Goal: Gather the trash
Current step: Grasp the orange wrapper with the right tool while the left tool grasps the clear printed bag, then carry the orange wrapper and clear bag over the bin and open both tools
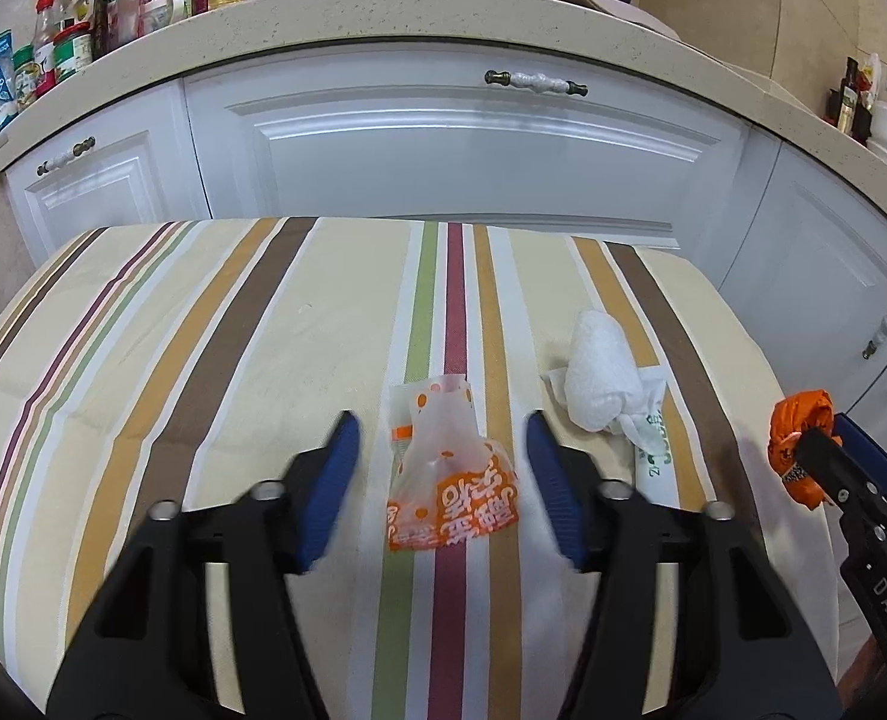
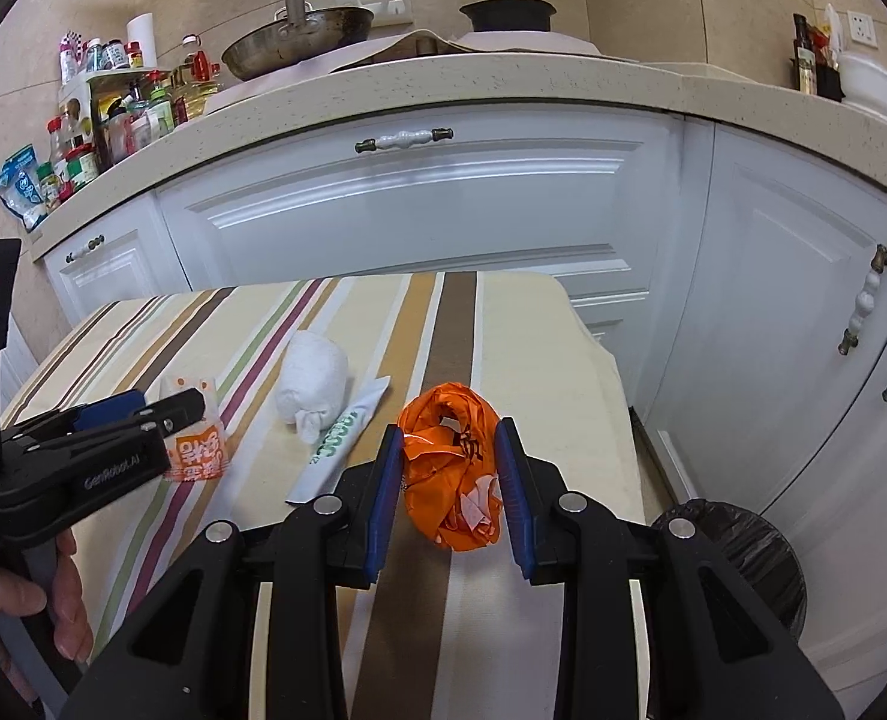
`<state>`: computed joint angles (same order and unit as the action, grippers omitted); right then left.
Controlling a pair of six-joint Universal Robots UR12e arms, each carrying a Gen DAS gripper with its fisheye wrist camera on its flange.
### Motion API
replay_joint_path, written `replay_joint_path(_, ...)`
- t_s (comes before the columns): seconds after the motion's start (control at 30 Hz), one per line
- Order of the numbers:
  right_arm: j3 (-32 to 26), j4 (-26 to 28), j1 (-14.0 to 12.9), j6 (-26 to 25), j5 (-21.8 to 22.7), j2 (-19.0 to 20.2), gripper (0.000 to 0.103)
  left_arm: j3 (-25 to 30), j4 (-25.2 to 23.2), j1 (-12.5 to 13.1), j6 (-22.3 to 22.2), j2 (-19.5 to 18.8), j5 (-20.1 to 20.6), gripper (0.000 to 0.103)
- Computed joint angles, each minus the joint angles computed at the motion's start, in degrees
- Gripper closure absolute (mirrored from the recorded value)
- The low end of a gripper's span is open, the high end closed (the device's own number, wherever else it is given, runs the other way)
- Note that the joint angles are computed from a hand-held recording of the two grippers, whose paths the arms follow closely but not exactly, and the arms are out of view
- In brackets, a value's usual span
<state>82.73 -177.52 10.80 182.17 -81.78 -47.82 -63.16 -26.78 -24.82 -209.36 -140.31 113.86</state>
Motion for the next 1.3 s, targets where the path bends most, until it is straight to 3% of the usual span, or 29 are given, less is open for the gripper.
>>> replay_joint_path(0.07,0.0,0.2,-0.2,0.2,0.2,0.0,0.071,0.0,0.0,0.1,0.1,-0.1,-0.8,0.079)
replay_joint_path(0.4,0.9,-0.9,-0.6,1.3,-0.5,-0.2,0.071,-1.7,2.3,-0.2,1.7,0.8,-1.7,0.091)
replay_joint_path(0.9,5.1,-4.7,-1.6,2.3,-3.1,-2.7,0.071,-4.1,6.2,-2.4,5.3,3.0,-3.1,0.092)
replay_joint_path(1.3,12.3,-8.9,-4.8,4.8,-8.4,-6.5,0.071,3.9,6.0,-6.1,11.7,-1.6,-10.0,0.092)
